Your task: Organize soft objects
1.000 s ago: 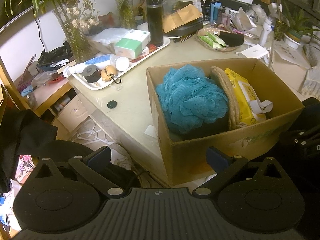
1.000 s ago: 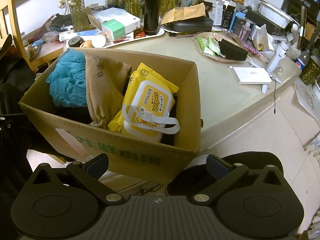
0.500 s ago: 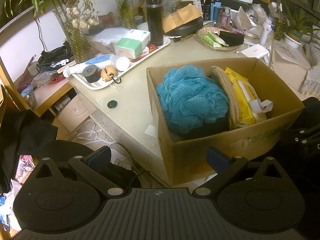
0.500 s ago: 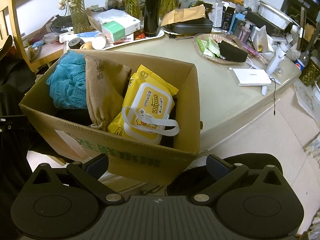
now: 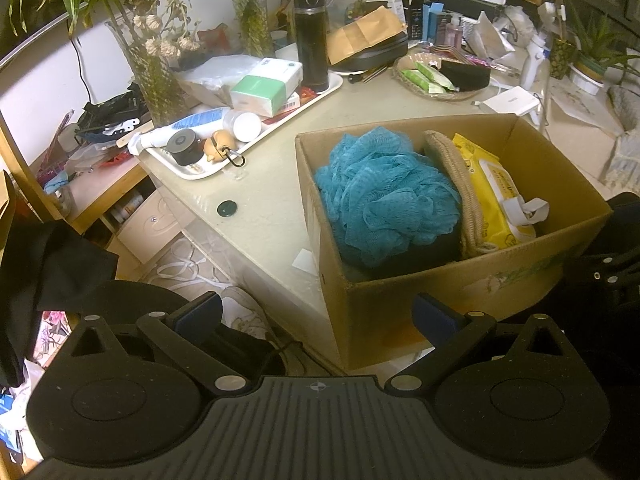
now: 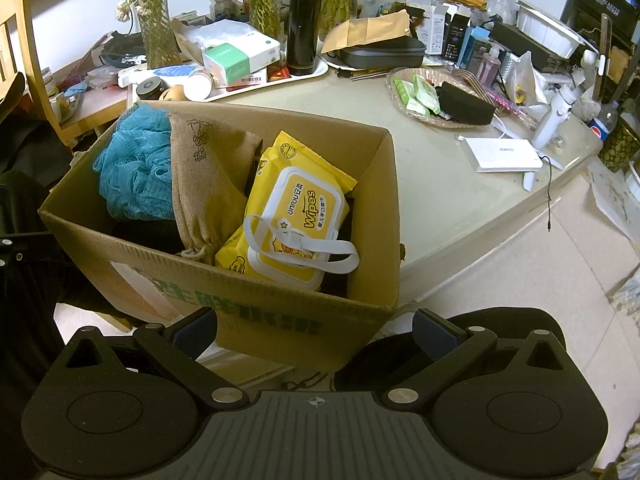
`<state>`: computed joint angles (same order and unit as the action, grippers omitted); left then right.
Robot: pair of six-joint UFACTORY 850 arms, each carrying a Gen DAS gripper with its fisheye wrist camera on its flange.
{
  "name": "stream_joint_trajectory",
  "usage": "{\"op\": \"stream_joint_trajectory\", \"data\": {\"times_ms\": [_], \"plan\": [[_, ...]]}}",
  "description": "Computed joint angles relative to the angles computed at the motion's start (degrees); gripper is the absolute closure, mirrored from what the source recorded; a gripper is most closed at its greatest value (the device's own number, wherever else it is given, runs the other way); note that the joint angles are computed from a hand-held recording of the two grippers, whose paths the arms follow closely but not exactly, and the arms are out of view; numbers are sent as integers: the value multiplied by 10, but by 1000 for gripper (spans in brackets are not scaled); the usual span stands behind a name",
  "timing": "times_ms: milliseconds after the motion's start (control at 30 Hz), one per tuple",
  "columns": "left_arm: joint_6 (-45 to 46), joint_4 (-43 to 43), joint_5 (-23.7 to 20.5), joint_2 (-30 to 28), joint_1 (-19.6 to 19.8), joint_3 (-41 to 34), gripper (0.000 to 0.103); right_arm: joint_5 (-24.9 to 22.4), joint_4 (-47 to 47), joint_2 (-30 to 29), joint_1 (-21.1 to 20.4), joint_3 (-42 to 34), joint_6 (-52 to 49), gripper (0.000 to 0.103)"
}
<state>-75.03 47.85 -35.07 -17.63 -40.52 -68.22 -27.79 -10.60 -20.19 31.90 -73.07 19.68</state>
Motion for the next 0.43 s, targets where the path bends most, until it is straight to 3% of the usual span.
{"op": "stream_joint_trajectory", "data": {"times_ms": [433], "plan": [[-18, 3, 22, 12, 7, 13, 0, 0, 5, -1, -2, -3, -3, 0]]}}
